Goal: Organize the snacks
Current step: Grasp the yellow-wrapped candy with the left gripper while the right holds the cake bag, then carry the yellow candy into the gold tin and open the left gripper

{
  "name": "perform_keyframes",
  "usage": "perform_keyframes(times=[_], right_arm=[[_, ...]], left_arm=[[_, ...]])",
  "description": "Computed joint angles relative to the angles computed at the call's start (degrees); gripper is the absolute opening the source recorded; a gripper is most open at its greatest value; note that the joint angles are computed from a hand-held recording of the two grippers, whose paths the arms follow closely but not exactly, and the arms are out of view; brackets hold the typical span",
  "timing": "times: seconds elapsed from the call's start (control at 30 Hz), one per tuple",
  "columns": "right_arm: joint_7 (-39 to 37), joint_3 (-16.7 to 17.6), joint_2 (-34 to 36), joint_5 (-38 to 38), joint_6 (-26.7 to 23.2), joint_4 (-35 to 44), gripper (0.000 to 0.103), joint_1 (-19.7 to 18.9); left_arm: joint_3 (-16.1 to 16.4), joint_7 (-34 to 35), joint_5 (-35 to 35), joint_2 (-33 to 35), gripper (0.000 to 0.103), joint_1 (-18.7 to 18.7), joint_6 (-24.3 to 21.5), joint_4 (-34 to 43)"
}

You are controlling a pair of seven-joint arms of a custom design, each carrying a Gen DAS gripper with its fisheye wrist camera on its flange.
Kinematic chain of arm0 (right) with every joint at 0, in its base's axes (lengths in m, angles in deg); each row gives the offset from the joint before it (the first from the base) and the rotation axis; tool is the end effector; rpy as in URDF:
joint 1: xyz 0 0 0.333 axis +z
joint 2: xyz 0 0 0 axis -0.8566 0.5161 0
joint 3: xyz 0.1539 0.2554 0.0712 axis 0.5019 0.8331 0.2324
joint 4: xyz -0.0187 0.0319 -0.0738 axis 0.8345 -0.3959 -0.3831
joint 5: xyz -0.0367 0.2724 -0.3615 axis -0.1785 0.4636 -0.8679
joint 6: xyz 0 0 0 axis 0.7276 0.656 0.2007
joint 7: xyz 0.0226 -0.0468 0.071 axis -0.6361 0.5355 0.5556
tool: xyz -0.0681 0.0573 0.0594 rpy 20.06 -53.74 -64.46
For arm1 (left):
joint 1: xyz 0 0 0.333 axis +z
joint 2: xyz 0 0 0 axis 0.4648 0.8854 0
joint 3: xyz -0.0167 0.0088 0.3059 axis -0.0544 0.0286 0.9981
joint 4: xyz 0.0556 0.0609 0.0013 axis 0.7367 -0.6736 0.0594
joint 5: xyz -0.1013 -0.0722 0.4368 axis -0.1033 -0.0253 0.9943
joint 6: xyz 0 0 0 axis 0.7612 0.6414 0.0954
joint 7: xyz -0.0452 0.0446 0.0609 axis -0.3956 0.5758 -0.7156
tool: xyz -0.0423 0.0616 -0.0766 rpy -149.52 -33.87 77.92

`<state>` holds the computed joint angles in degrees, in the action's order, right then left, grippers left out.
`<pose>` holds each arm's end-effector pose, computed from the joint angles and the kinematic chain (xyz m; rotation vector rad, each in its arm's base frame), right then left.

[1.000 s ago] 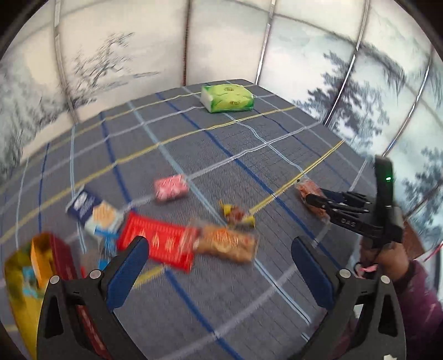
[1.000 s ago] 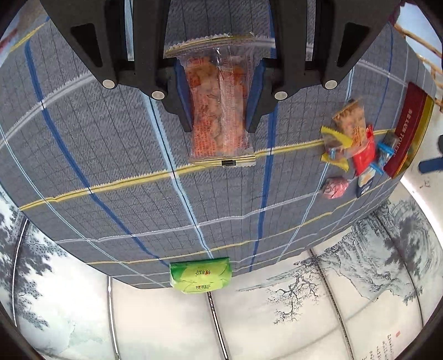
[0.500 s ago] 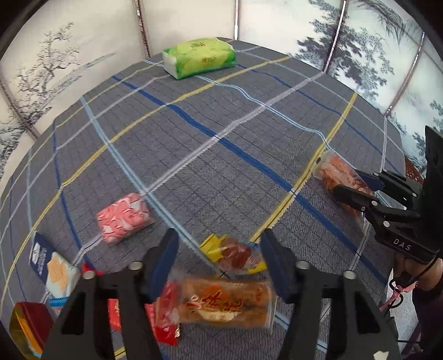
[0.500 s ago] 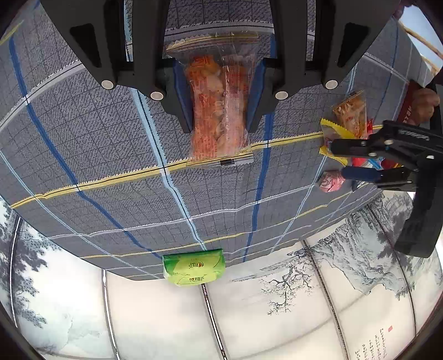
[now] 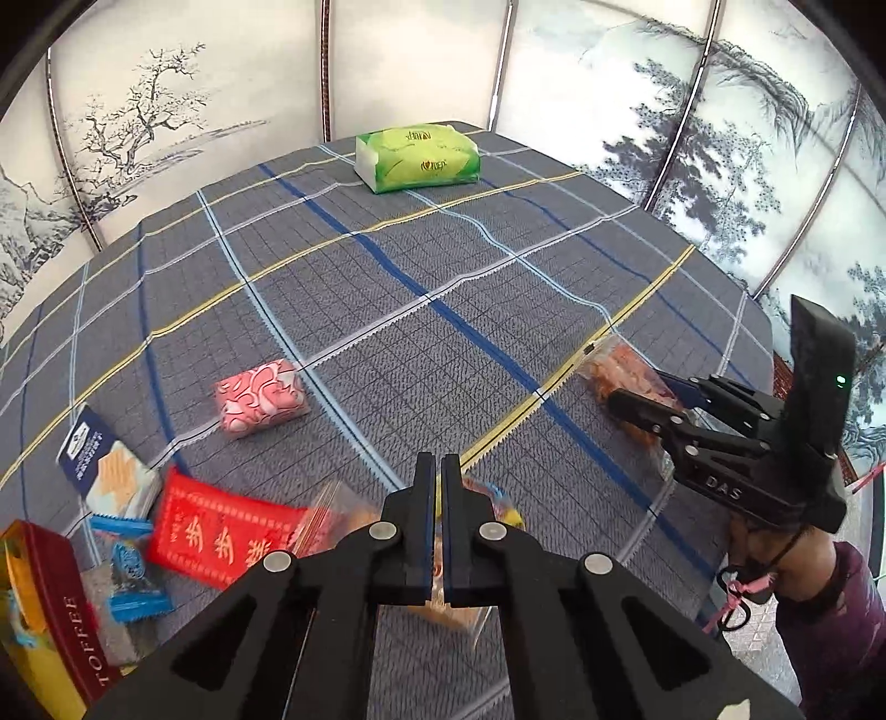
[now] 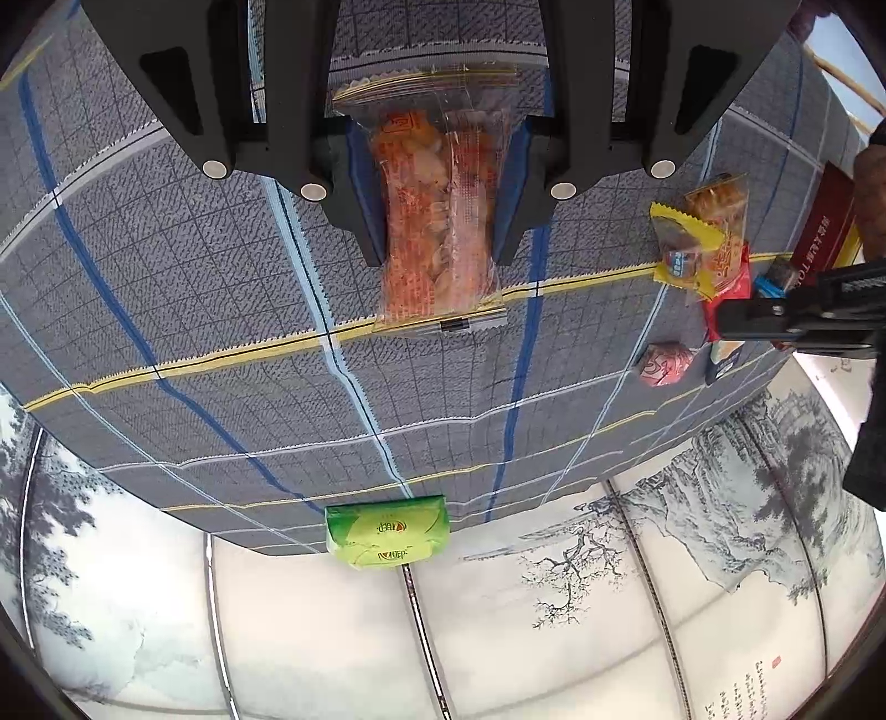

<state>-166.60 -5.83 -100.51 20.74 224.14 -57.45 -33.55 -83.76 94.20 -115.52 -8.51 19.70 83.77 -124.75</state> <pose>0.3729 0.3458 0.4355 -1.3102 1.9878 -0.7452 0.5607 -0.1836 0.5218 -1.0248 2.7220 -0.8944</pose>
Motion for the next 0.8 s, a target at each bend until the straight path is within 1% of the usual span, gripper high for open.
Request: perform_keyframes(times=[0.03,0.07,0.1,0.13,0.2,0.23,0.3,0.33,0.37,0.4,0.43,0.5,0.57,0.6,0.63,0.73,0.8], right_arm=[[0.1,0.0,0.0,0.0,0.0,0.0,0.04,0.0],[0.3,0.0,0.0,-0.1,0.1,0.0,0.04,0.0],[0.4,0.0,0.0,-0.2,0.2,0.0,0.04,-0.1],[0.5,0.0,0.0,-0.3,0.2,-0.1,0.04,-0.1],[1.0,0.1,-0.1,-0.6,0.3,-0.2,0.04,-0.2],[1.0,0.0,-0.2,-0.7,0.5,-0.3,0.04,-0.2],[1.4,0.0,-0.4,-0.8,0.9,-0.5,0.04,-0.2],[1.6,0.0,-0.6,-0.9,1.1,-0.7,0.04,-0.3],[1.8,0.0,-0.7,-1.1,1.4,-0.9,0.04,-0.4],[2.1,0.0,-0.9,-1.1,1.5,-1.0,0.04,-0.4],[2.4,0.0,-1.1,-1.3,1.8,-1.3,0.04,-0.5],[2.9,0.2,-1.4,-1.4,2.1,-1.5,0.04,-0.6],[3.3,0.2,-1.6,-1.6,2.6,-1.8,0.04,-0.7],[3.3,0.3,-1.6,-1.6,2.6,-1.8,0.04,-0.8],[3.2,0.3,-1.6,-1.5,2.5,-1.8,0.04,-0.8],[2.6,0.4,-1.5,-1.1,1.9,-1.6,0.04,-0.6],[2.1,0.4,-1.2,-0.8,1.3,-1.3,0.04,-0.5]], left_arm=[[0.1,0.3,0.2,-0.2,0.005,0.1,-0.5,0.0],[0.0,-0.5,1.8,0.5,0.027,0.3,-2.6,1.2],[-0.3,-1.9,3.3,1.3,0.042,0.5,-4.6,2.3],[-0.5,-3.0,4.0,1.6,0.061,0.6,-5.1,2.6],[-0.8,-2.7,3.7,0.7,0.06,0.4,-1.7,0.7],[-0.9,-2.8,4.1,0.6,0.06,0.3,-1.1,0.5],[-0.8,-3.1,3.8,1.6,0.059,0.1,-3.0,1.6],[-1.0,-3.5,4.6,2.1,0.055,0.0,-3.0,1.8],[-1.4,-3.8,6.0,2.6,0.044,-0.1,-3.3,2.1],[-1.6,-3.8,7.1,3.4,0.039,-0.3,-4.4,2.8],[-2.0,-4.2,8.5,3.8,0.041,-0.4,-4.4,2.9],[-2.3,-4.0,9.2,4.0,0.041,-0.8,-3.7,2.4],[-1.7,-3.1,7.1,4.9,0.031,-1.0,-6.8,3.5],[-1.6,-3.2,6.2,4.9,0.03,-1.0,-7.0,3.4],[-1.6,-3.0,5.8,4.2,0.027,-1.0,-6.0,2.5],[-1.7,-3.5,5.4,1.6,0.026,-1.1,-3.3,-0.5],[-0.8,-3.7,3.2,-0.1,0.026,-0.9,-4.0,-1.5]])
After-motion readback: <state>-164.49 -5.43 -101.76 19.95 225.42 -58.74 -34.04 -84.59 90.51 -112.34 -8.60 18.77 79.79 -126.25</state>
